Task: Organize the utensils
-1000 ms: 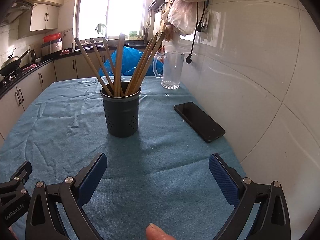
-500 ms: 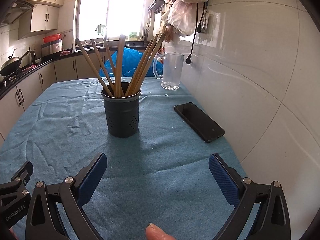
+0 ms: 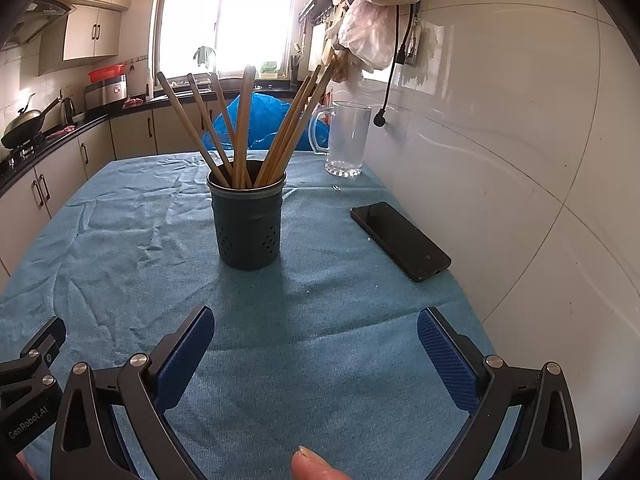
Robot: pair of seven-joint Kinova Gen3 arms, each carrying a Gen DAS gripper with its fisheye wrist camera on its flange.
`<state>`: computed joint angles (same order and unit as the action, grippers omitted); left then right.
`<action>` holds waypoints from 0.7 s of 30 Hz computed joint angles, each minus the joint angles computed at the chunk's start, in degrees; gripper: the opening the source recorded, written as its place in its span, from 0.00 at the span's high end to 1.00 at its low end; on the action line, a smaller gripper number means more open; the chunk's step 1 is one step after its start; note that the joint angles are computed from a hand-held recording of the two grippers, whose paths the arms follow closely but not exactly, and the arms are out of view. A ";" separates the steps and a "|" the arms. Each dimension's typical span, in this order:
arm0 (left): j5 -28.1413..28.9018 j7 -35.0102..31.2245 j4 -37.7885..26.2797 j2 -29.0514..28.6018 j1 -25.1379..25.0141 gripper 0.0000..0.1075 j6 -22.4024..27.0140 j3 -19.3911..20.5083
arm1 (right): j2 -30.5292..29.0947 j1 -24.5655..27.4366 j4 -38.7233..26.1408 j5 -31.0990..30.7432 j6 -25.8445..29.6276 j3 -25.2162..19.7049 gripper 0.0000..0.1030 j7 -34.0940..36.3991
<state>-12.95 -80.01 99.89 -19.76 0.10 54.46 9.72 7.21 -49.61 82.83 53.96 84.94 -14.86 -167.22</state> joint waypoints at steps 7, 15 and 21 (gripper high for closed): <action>-0.09 -0.02 -0.11 -0.14 -0.02 0.07 0.40 0.13 | -0.20 0.22 0.13 -0.63 -0.51 0.00 0.00 0.17; -0.03 -0.05 -0.22 -0.36 -0.01 0.07 0.72 0.23 | -0.64 0.47 0.55 -0.87 -0.74 -0.27 0.00 -0.15; -0.17 0.10 -0.24 -0.46 -0.08 0.07 0.80 0.46 | -0.70 0.58 0.62 -0.94 -0.77 -0.42 0.00 -0.29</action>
